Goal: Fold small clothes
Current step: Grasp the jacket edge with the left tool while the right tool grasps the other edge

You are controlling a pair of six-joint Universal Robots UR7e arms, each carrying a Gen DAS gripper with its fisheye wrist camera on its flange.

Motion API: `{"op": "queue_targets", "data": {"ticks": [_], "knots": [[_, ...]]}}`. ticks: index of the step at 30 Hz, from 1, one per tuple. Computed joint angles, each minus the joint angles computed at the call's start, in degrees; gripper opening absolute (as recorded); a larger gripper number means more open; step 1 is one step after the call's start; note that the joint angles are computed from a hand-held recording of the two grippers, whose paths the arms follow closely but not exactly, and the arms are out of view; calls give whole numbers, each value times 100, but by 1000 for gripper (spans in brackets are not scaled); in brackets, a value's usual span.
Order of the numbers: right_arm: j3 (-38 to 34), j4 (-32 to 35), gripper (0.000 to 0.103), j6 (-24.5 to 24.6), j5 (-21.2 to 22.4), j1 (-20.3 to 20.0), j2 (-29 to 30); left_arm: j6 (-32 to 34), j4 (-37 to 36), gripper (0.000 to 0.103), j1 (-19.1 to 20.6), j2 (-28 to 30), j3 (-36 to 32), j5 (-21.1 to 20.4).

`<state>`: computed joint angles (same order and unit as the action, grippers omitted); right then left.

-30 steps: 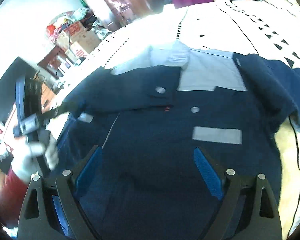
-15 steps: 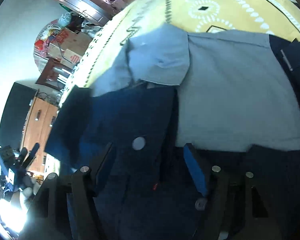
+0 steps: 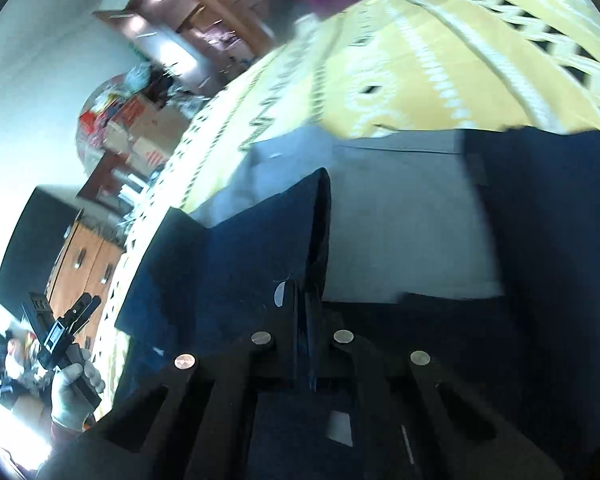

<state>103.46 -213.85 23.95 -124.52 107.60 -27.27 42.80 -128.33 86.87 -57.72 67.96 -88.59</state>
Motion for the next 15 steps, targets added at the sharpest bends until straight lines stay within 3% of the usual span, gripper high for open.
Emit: {"op": "queue_targets", "data": {"ticks": [3,6,9,11,13,15], "knots": [[234,-67,6,168,-29,-97,-72,63,-50,91,-56,69,47,154],[293,-133,6,69,-441,-60,-113,189,-99,91,-147,73,196,357],[563,-351,6,154,-383,-194,-238,277,-96,91,-194,84,296,540],[646,95,11,155,-246,-293,-354,370,-151,91,-226,56,416,630],[535,513,13,185,-645,-185,-357,414,-160,91,-245,9,532,632],[471,432,18,122,-1232,32,-312,408,-169,91,-259,-51,648,627]]}}
